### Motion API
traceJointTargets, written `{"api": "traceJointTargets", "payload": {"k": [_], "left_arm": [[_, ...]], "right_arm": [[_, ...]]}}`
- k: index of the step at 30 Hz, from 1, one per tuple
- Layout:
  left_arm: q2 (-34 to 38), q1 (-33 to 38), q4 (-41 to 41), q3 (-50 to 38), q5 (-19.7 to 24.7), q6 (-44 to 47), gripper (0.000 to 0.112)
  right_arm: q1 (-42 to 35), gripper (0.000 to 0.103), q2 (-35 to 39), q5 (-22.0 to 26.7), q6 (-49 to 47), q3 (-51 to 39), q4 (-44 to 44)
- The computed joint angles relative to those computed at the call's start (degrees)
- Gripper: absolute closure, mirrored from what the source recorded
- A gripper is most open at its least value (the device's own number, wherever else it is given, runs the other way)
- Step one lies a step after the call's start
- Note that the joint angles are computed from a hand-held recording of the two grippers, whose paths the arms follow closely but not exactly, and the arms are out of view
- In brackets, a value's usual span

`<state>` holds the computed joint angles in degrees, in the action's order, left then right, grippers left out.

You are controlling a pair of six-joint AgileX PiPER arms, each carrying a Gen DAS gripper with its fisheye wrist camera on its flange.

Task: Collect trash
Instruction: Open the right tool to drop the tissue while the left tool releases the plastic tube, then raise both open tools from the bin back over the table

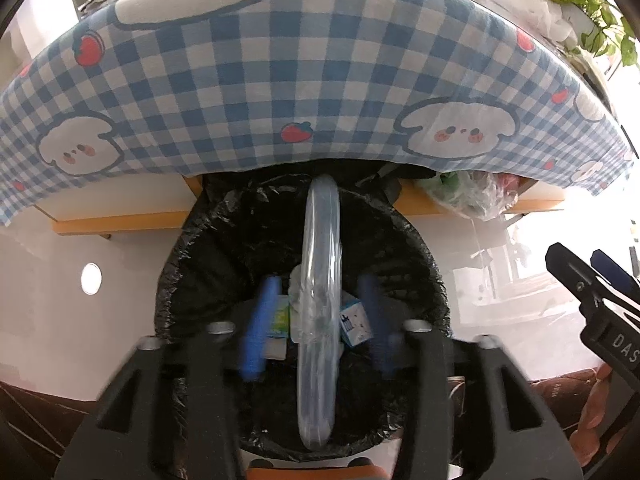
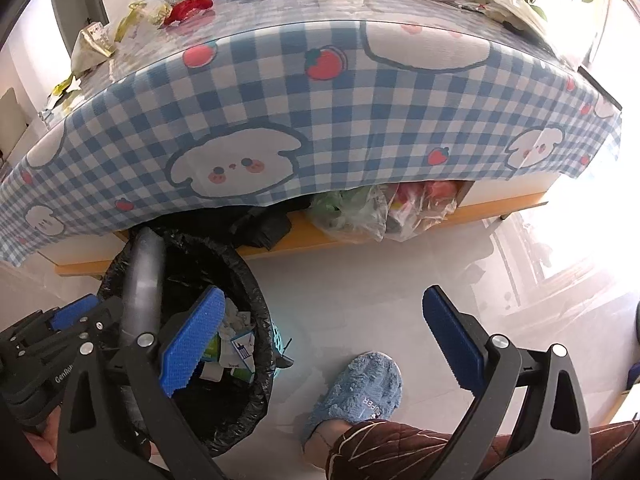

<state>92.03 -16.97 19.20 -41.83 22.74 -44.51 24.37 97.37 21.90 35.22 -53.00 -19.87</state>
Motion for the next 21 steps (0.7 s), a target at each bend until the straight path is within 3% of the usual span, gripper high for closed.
{"api": "traceJointTargets", "payload": {"k": [2,13,15,21], "left_arm": [[-0.44,0.6,-0.24,0.16,-0.03,0.67,0.055],[-5.42,8.08,-4.41,2.05,0.59,9.04,0.019],[-7.49,9.2,-2.21,2.99,0.93,7.61,0.018],[-13.13,15.56,-7.6,3.89,2.81,16.46,0.015]], "right_arm": [[0.33,0.008,-0.09,0.07,0.1,0.0,-0.07],[4.42,0.008,0.33,1.31,1.46,-2.6,-0.12],[6.02,0.008,0.8,1.98,2.36,-3.76,-0.83],[10.69,0.008,1.81,4.58,5.77,-8.17,-2.87]]}}
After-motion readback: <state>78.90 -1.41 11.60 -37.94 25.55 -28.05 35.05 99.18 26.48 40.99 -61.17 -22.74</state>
